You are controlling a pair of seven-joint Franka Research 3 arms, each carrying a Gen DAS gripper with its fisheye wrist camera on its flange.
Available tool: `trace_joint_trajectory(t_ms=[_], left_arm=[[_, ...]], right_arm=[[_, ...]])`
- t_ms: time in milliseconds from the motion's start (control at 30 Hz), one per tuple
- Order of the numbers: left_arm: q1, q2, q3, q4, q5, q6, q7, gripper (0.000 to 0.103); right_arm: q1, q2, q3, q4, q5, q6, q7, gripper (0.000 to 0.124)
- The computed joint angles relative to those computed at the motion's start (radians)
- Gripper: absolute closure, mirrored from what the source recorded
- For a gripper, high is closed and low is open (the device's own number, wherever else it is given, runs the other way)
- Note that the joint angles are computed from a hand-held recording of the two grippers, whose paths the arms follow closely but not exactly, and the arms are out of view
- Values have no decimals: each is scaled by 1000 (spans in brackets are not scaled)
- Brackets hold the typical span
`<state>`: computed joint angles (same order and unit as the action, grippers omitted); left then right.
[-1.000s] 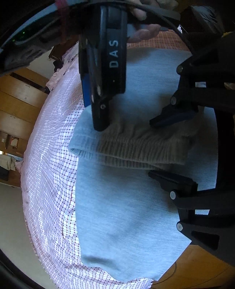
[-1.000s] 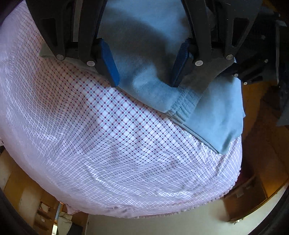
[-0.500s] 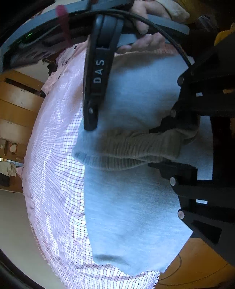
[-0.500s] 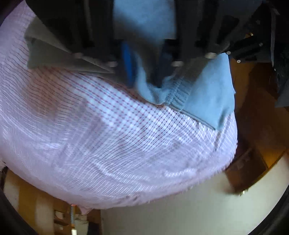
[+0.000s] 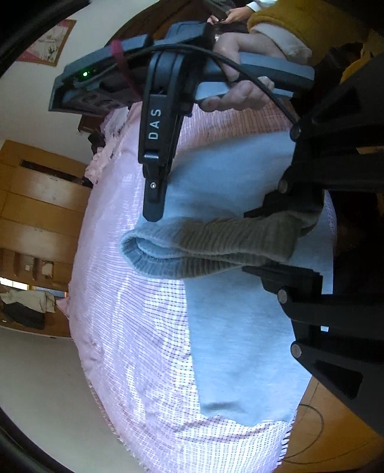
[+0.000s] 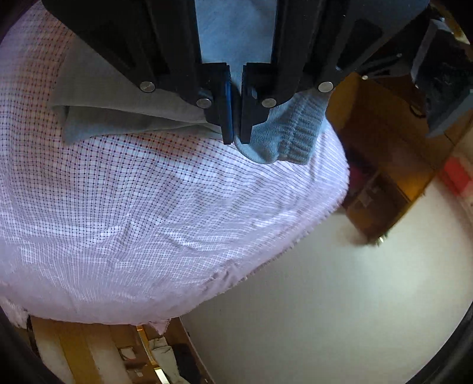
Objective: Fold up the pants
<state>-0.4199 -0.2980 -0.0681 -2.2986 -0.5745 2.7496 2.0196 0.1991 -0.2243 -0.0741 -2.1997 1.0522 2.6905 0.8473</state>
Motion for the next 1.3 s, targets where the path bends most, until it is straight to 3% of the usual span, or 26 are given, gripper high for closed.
trace_joint_trajectory(t_ms=[367, 733, 900, 1000, 1300], left_arm=[[15, -33, 42, 7, -16, 10, 9, 76], [108, -35, 80, 15, 35, -15, -44, 76], [146, -7, 88, 12, 49, -9, -58, 76], [151, 33, 112, 29, -3, -10, -17, 76], [279, 140, 33, 57, 116, -43, -126, 70]], right_arm=[[33, 18, 13, 66, 27, -13, -39, 124], [65, 183, 103, 251, -120, 5, 43, 124], [71, 287, 138, 342, -209, -4, 126, 124], [77, 338, 153, 384, -296, 4, 190, 124], [95, 501, 150, 508, -572, -24, 430, 124]])
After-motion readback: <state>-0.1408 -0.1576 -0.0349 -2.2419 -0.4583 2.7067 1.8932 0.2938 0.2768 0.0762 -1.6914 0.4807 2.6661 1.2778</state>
